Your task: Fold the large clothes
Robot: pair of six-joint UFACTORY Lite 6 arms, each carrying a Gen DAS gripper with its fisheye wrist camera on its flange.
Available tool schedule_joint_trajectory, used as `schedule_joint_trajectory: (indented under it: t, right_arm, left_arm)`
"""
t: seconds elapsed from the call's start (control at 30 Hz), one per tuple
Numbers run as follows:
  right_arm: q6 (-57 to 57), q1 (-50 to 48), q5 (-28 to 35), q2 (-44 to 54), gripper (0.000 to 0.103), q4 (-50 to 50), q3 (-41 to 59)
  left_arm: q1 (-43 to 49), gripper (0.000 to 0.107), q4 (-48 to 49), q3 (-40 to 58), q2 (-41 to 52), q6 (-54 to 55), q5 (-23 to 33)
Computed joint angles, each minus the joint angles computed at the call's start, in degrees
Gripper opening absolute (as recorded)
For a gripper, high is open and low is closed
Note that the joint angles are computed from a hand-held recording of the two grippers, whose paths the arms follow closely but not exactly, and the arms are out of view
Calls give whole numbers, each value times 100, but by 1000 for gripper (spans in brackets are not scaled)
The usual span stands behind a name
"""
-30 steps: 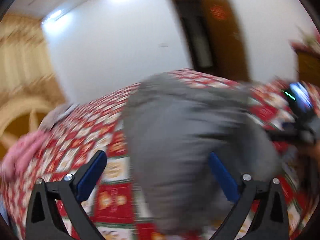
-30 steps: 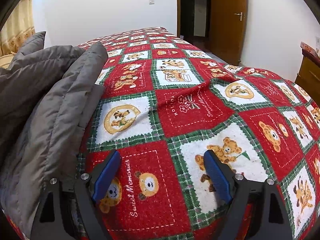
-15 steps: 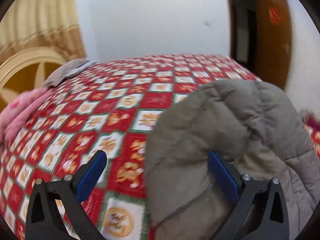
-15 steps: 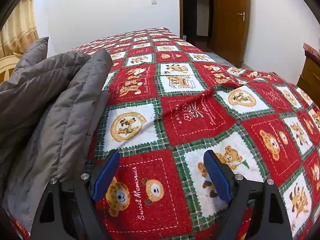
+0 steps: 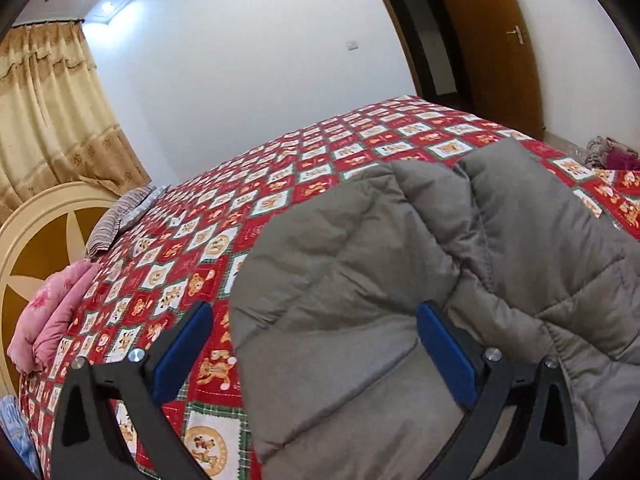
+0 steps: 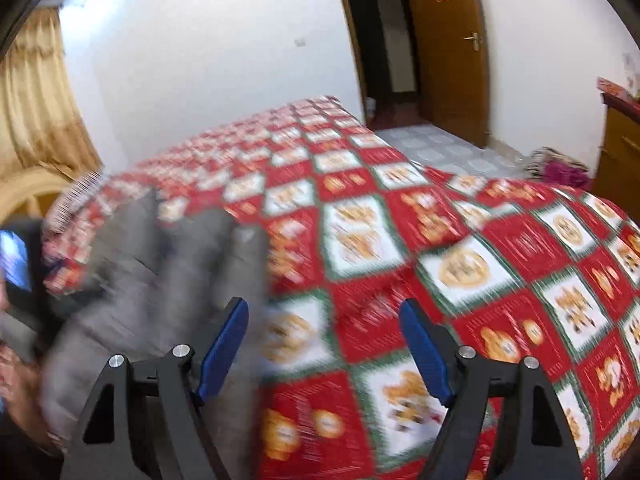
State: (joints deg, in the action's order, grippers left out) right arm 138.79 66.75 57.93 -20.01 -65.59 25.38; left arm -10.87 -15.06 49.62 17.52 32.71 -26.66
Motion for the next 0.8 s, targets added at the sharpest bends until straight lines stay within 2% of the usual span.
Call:
schedule_joint_trajectory:
  t: [0.13,0.23,0.4,0.53,0.6,0.7,0.8]
  right_arm:
    - [-712,-465,-447,516,78,-287,1180]
    - [-1047,-883,-1086,1325,77,-373,2136]
    - [-1194,-1570,-1983,2684,67,-157,2950]
    - [-879,-1669,-2155,3224,66,-258,2757]
    - [-238,-1706,-2384,3256,66,-746,2422]
    - [445,-1643,-2360,3317,66,-1295,2124]
    - [1176,-1638,-2402,3452,66,-1888,1935]
  left_arm:
    - [-138,103,-264,25,-9,111,136]
    - [-149,103,-164,41,-23,-132,293]
    - [-177,103,-178,41,-10,-130,357]
    - [-43,103,500,249,211,-782,660]
    - [-55,103,630,266,298,-911,644]
    - [-140,103,480,269,455,-791,504]
    - [-57,103,986,432,657,-1317,636]
